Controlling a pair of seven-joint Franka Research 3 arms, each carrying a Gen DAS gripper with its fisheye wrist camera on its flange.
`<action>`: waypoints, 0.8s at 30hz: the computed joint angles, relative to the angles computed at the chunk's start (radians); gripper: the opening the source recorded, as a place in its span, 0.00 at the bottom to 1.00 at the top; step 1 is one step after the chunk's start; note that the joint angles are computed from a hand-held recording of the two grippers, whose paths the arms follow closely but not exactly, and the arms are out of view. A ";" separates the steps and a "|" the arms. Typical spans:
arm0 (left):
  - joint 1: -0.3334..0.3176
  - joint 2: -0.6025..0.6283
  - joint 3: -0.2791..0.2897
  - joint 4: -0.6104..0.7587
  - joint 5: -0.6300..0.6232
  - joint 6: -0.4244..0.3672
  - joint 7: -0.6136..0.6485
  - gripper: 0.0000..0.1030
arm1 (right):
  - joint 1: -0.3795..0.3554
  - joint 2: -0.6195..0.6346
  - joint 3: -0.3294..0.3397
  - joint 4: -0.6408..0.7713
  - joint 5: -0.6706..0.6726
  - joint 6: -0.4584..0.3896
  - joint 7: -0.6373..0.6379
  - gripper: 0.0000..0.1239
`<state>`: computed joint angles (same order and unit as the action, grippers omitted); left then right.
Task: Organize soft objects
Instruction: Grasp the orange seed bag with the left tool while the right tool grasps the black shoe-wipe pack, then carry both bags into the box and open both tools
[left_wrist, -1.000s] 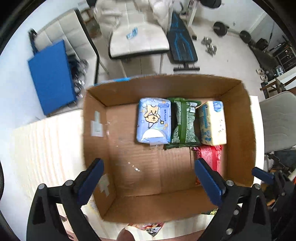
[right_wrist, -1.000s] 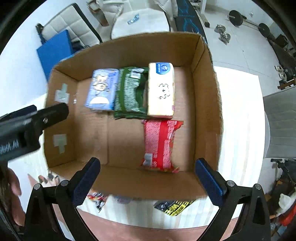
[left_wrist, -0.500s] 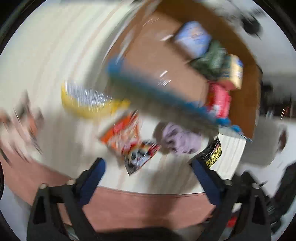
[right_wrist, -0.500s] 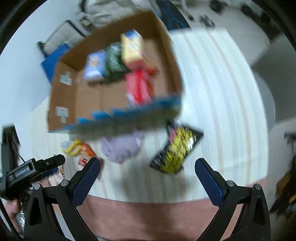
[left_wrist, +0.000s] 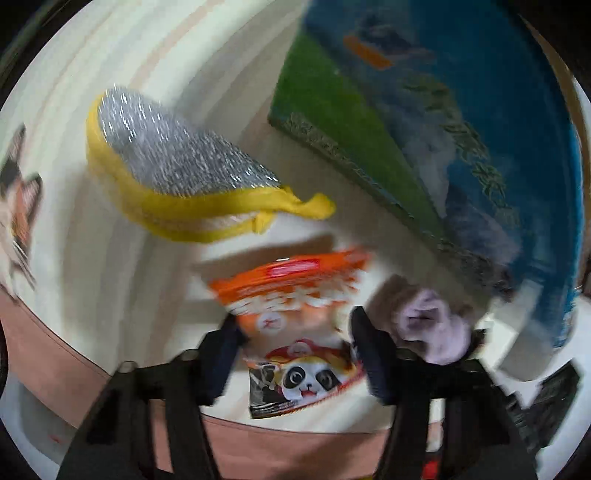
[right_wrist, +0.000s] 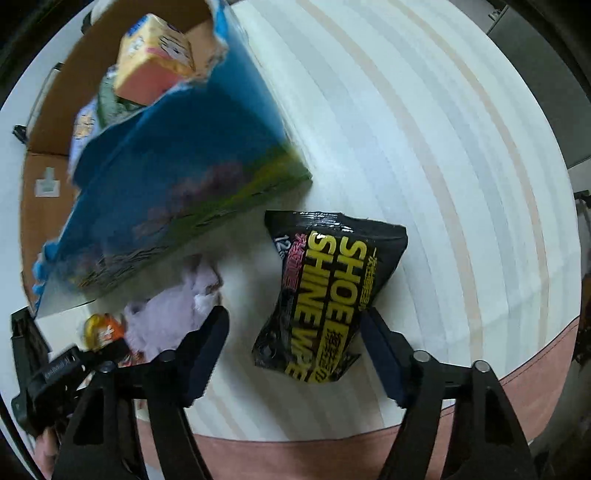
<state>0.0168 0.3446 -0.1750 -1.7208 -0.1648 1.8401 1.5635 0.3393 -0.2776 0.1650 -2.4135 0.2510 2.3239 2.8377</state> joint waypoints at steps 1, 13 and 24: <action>-0.005 -0.009 -0.002 -0.014 0.018 0.014 0.017 0.48 | -0.002 0.013 0.001 0.011 -0.011 -0.012 0.000 0.57; -0.077 -0.217 0.000 -0.318 0.218 0.155 0.189 0.47 | 0.063 0.056 -0.013 0.059 0.095 -0.177 -0.268 0.43; -0.082 -0.284 0.026 -0.441 0.208 0.225 0.197 0.48 | 0.093 0.127 0.013 0.094 0.096 -0.201 -0.284 0.45</action>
<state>-0.0651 0.0606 -0.1491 -2.1621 0.0436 2.0656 1.7600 0.4322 -0.1505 0.1775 -2.3193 0.3474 2.1225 2.5536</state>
